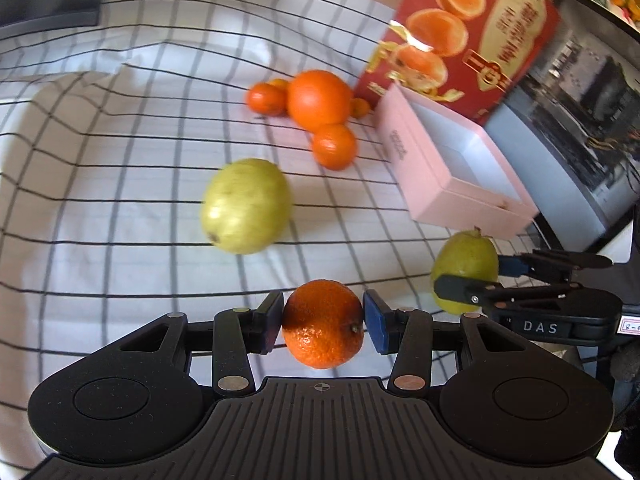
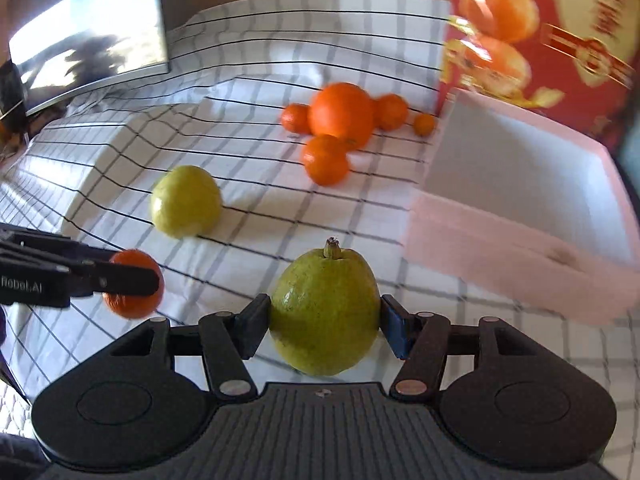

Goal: Organize fruits
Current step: 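Close the right tool on the green pear while the left tool holds the tangerine, then lift the pear with the right tool while the left tool carries the tangerine toward the pink box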

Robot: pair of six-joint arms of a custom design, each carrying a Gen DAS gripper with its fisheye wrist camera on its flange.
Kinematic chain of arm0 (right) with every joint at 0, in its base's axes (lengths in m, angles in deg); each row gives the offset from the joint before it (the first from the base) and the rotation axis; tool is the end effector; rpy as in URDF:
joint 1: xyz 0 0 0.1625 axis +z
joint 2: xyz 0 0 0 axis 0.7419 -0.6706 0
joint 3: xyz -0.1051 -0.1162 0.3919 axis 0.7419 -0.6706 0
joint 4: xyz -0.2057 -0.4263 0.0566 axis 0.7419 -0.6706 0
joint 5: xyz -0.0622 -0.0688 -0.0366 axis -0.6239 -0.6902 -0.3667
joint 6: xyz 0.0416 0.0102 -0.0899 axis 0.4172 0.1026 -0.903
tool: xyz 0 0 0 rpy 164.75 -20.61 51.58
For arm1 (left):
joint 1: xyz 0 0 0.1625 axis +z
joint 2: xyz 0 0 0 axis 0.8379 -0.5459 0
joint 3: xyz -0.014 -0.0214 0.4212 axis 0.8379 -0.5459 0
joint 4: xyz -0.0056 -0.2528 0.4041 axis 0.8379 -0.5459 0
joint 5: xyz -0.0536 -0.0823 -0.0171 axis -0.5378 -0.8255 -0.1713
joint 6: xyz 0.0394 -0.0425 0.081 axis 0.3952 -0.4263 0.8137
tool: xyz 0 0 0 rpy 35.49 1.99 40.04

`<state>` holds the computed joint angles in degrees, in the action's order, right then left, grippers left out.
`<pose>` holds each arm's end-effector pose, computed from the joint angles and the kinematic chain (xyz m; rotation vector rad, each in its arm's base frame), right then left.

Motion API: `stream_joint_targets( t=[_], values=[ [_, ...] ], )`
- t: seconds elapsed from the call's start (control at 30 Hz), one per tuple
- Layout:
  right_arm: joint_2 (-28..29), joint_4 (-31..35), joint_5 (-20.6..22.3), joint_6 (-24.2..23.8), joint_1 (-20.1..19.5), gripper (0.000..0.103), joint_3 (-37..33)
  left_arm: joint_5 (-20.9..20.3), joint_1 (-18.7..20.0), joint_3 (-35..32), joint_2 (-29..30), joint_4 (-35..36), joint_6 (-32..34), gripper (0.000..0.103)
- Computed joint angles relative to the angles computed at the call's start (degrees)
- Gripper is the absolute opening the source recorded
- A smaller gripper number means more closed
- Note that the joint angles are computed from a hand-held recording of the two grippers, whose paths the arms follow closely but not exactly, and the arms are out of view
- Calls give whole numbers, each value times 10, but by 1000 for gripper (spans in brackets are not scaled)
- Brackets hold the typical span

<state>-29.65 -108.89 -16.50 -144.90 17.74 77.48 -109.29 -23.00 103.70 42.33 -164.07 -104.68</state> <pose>-0.0599 -0.4443 0.2687 0.7351 -2.4684 0.6562 -0.2746 -0.4164 -0.0638 0.4248 2.6605 -0.7677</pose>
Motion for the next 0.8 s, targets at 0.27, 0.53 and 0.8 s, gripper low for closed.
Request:
stream_joint_targets(
  t=[0.27, 0.53, 0.8],
  values=[
    [-52, 0, -12, 24, -43, 59, 17, -51, 5, -35, 34, 5, 43, 49],
    [-75, -8, -3, 15, -67, 60, 27, -51, 3, -63, 56, 25, 52, 49],
    [-41, -58, -17, 16, -61, 61, 28, -14, -6, -80, 58, 76, 37, 49]
  ],
)
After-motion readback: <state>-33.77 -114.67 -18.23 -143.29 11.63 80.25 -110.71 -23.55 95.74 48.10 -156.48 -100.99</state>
